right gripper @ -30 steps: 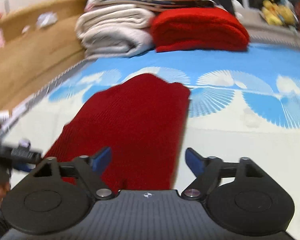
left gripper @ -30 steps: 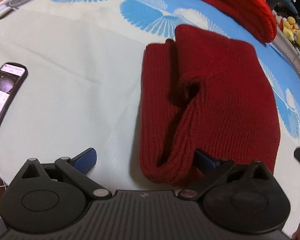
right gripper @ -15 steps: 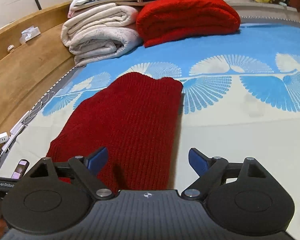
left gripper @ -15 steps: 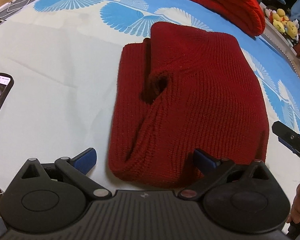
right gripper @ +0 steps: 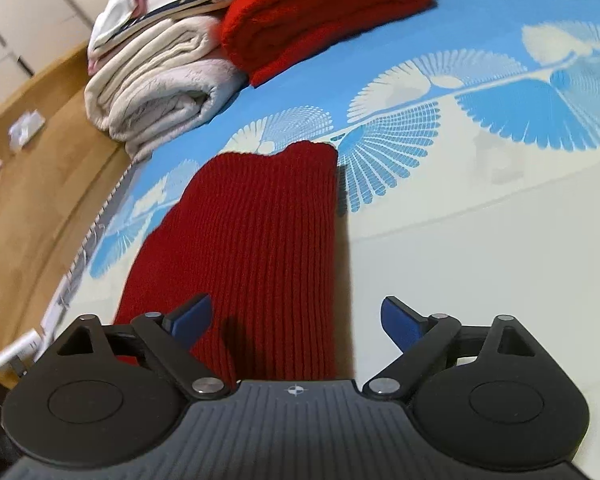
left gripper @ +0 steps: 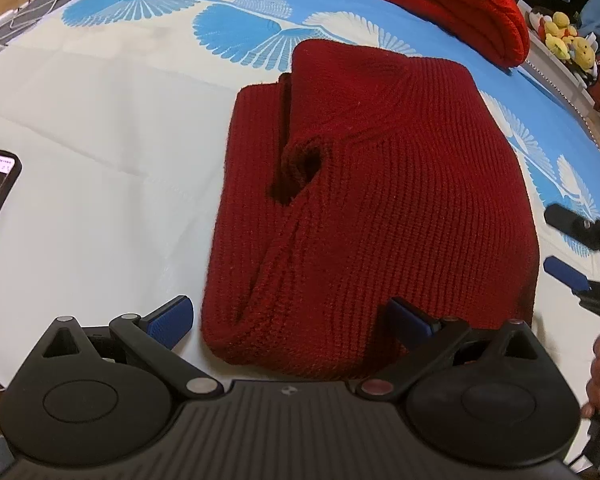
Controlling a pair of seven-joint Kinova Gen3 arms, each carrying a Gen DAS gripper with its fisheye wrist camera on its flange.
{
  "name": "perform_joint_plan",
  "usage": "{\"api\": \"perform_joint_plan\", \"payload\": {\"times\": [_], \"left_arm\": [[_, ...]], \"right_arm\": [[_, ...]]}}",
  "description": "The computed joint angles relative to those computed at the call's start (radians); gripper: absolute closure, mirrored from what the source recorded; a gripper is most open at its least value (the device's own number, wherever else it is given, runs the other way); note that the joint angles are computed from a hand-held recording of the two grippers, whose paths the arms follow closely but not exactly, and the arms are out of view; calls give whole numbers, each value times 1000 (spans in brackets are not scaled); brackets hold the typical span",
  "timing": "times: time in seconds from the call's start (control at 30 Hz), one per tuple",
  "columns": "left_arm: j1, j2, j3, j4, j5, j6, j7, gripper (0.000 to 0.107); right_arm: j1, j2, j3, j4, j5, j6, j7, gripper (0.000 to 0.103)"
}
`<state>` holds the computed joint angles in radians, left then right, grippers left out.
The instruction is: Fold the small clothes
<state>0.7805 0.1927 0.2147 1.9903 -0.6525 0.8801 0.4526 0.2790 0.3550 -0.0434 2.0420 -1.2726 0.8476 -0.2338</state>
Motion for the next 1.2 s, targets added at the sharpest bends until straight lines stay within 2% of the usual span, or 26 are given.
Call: {"api": "perform_joint_plan", "payload": {"times": [0.13, 0.27, 0.4, 0.57, 0.63, 0.7, 0.73, 0.77, 0.8, 0.87, 0.93, 1.03, 1.13, 1.2], "left_arm": [[-36, -16, -15, 39, 43, -78, 23, 5], [-59, -42, -32, 94, 55, -153, 122, 5], [-60, -41, -29, 104, 28, -141, 216, 5], [-68, -9, -26, 76, 36, -116, 212, 5], [-66, 5, -31, 60, 39, -101, 199, 5], [-70, 20, -29, 39, 38, -78, 173, 5], [-56, 31, -35, 22, 23, -47, 166, 9], [-43, 40, -30, 10, -8, -17, 175, 23], [-30, 53, -25, -14, -35, 23, 170, 29], [28, 98, -62, -75, -54, 105, 116, 30], [33, 131, -61, -123, -64, 151, 65, 32], [10, 134, -89, -144, -90, 99, -18, 38], [-120, 128, -45, -160, -118, -23, -121, 40], [-213, 153, 9, -196, -149, -87, -203, 41]], "right_arm": [[-43, 56, -12, -67, 23, -40, -95, 9], [-54, 126, -43, -150, 59, -36, -232, 3], [-55, 181, -89, -217, 76, -31, -304, 1], [-43, 295, -149, -304, 119, 23, -385, 1], [-40, 295, -162, -297, 111, 2, -365, 18], [-55, 246, -169, -274, 140, -46, -325, 31], [-55, 225, -173, -259, 140, -62, -318, 35], [-51, 208, -179, -244, 134, -75, -302, 37], [-45, 192, -183, -225, 122, -87, -286, 39], [-37, 166, -178, -193, 99, -105, -268, 40], [-28, 151, -155, -179, 93, -97, -298, 42], [5, 143, -129, -170, 73, -78, -309, 43], [47, 134, -86, -144, 2, -77, -281, 43], [104, 129, -95, -105, -76, -109, -248, 43]]}}
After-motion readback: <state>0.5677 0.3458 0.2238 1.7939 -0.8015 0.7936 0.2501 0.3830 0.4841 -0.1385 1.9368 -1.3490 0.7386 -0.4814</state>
